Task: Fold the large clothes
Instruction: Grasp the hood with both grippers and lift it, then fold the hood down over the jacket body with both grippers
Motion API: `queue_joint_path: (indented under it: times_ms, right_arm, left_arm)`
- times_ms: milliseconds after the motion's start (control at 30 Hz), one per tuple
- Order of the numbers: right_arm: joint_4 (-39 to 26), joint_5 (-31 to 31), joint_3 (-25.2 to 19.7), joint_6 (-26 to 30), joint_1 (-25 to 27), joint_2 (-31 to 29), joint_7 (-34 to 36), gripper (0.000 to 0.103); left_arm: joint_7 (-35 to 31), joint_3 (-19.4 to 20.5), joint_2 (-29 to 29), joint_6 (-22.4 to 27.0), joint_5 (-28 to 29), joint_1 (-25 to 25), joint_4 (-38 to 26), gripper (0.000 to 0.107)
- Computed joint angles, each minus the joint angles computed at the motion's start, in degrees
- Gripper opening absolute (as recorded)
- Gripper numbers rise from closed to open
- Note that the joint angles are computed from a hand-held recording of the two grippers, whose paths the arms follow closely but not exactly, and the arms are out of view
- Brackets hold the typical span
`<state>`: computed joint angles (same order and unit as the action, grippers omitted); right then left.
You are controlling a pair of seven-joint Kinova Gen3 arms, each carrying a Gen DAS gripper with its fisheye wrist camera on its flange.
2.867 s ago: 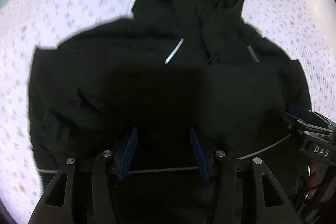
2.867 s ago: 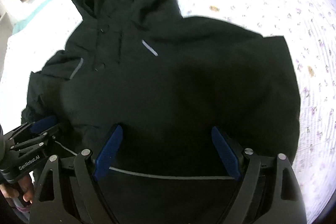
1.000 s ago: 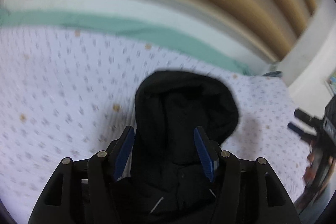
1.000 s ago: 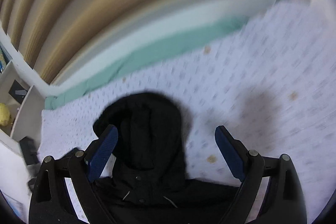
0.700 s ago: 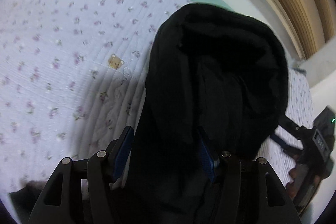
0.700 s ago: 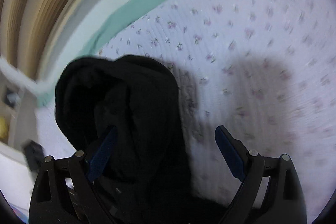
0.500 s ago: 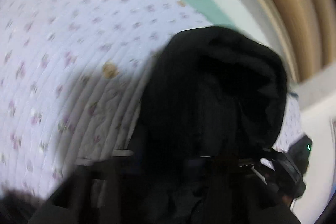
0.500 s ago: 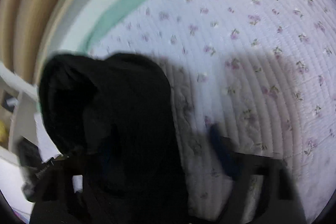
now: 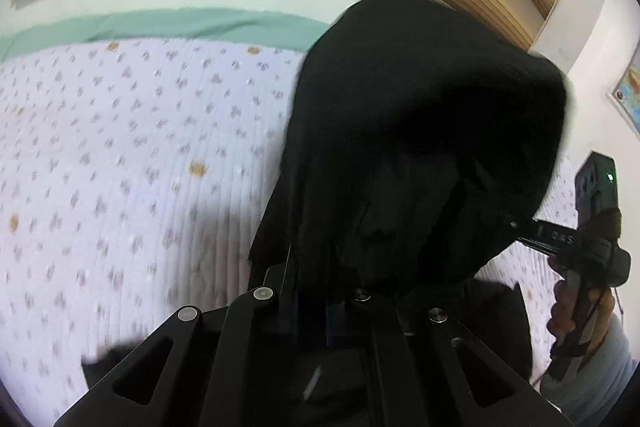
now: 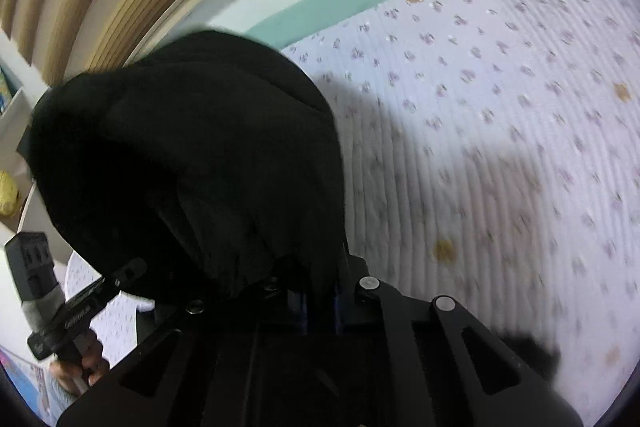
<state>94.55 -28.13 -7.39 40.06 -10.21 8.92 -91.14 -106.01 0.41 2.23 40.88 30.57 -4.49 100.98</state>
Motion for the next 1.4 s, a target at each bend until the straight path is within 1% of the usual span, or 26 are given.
queue_joint_path:
  times_ms: [133, 167, 233, 300, 333, 367, 400, 433, 467, 500, 533, 633, 667, 700, 800, 900, 967, 1000, 1033, 1133, 1200, 1233, 1267, 1300, 1333, 1400]
  right_arm:
    - [5.55, -1.72, 0.66, 2.76, 0.48, -5.22, 1.46, 0.010]
    - [6.73, -1.61, 0.04, 3.55, 1.07, -6.27, 1.12, 0.010]
    - [8.78, 1.40, 0.71, 3.94, -0.92, -7.95, -1.01, 0.010]
    - [11.24, 5.37, 0.30, 3.64, -2.66, -9.90, -4.14, 0.018]
    - [11.79, 7.68, -1.02, 4.11, -2.53, -10.64, -6.10, 0.030]
    - [12.83, 10.01, -2.65, 4.88, -1.95, -12.14, -7.13, 0.048]
    - [14.21, 12.34, -3.23, 5.61, -2.09, -14.33, -8.09, 0.057]
    - [14.62, 14.11, -2.76, 6.76, -3.18, -15.49, -8.22, 0.079]
    - [14.84, 15.44, -1.26, 8.84, -5.10, -16.53, -7.42, 0.093]
    - [15.11, 15.95, -0.21, 11.14, -5.98, -17.68, -6.00, 0.094]
    - [15.35, 16.30, 0.14, 12.72, -6.07, -18.63, -5.14, 0.094]
    - [16.02, 16.67, 1.66, 17.50, -5.82, -21.95, -2.04, 0.094]
    - [16.29, 16.16, 2.44, 18.37, -5.64, -23.24, -0.79, 0.094]
    - [16.51, 15.41, 3.23, 18.74, -5.50, -24.37, 0.58, 0.094]
    - [15.98, 14.55, 3.67, 18.12, -5.51, -25.40, 4.00, 0.094]
    - [13.65, 16.02, 1.40, 16.97, -5.76, -21.68, 7.13, 0.094]
    - [11.19, 17.70, 0.61, 18.69, -8.09, -18.18, 10.37, 0.094]
    - [9.94, 18.54, -0.23, 19.24, -8.50, -16.59, 11.33, 0.094]
    - [9.35, 19.82, -1.13, 18.93, -9.12, -15.00, 12.26, 0.094]
    - [7.45, 21.16, -2.42, 18.06, -9.96, -10.43, 12.83, 0.094]
    - [6.26, 19.61, -2.42, 17.00, -9.76, -8.48, 12.62, 0.082]
    - [6.53, 19.84, -2.28, 15.29, -9.84, -8.54, 11.12, 0.059]
    - [7.57, 21.00, -1.90, 12.96, -10.39, -9.35, 8.79, 0.031]
    - [8.48, 23.08, -2.53, 10.63, -9.89, -10.49, 6.46, 0.023]
    - [9.83, 24.25, -2.49, 8.30, -9.93, -12.12, 4.13, 0.018]
    - [13.74, 26.72, -2.94, 3.65, -10.22, -16.84, 0.14, 0.015]
  left_arm:
    - [-0.68, -1.79, -3.18, 3.11, 1.08, -1.19, 3.33, 0.008]
    - [-0.74, -2.05, -4.27, 3.90, 1.09, -1.18, 4.53, 0.008]
    - [-0.86, -2.55, -5.78, 5.03, 0.32, -0.94, 6.51, 0.010]
    - [1.12, -2.32, -5.71, 6.40, -2.60, -0.51, 7.08, 0.016]
    - [2.51, -2.23, -5.87, 6.76, -4.77, 0.14, 7.41, 0.026]
    - [3.57, -1.34, -6.65, 7.39, -7.10, -0.27, 8.04, 0.039]
    - [4.62, -1.52, -7.62, 7.56, -8.70, 0.29, 8.63, 0.045]
    - [4.75, -2.76, -9.29, 7.64, -9.42, 1.28, 9.77, 0.054]
    - [4.56, -4.29, -10.33, 7.80, -9.61, 2.48, 10.42, 0.059]
    - [4.75, -4.87, -11.81, 8.89, -10.62, 2.62, 10.98, 0.060]
    - [5.35, -4.39, -12.38, 10.68, -12.33, 2.03, 10.74, 0.060]
    - [7.95, 1.19, -13.92, 15.51, -19.32, -2.78, 10.64, 0.060]
    - [8.68, 1.64, -14.74, 16.13, -20.78, -2.96, 11.06, 0.060]
    - [8.77, 1.02, -16.04, 16.71, -21.31, -2.72, 11.82, 0.060]
    - [7.82, -4.21, -18.50, 16.77, -19.53, 1.49, 12.59, 0.060]
    - [4.34, -4.44, -17.53, 15.08, -18.00, 3.74, 11.70, 0.060]
    - [5.00, -0.58, -15.04, 12.24, -20.39, 2.96, 11.05, 0.060]
    - [4.98, 0.82, -14.04, 11.24, -20.86, 2.07, 10.85, 0.060]
    - [4.53, 1.16, -12.93, 10.51, -20.39, 2.12, 10.44, 0.060]
    - [0.87, -2.08, -9.18, 9.73, -15.27, 5.06, 8.69, 0.060]
    - [1.61, -0.35, -8.23, 6.59, -15.27, 4.59, 8.94, 0.049]
    - [3.38, 2.11, -8.93, 4.26, -16.67, 2.90, 9.84, 0.026]
    - [5.71, 4.76, -9.98, 1.93, -18.99, 0.48, 10.71, 0.017]
    - [8.04, 6.36, -11.63, -0.40, -20.37, -1.86, 11.71, 0.014]
    - [10.37, 6.89, -13.38, -2.73, -20.82, -3.22, 12.94, 0.012]
    - [14.09, 6.40, -15.33, -5.68, -20.64, -2.76, 14.21, 0.010]
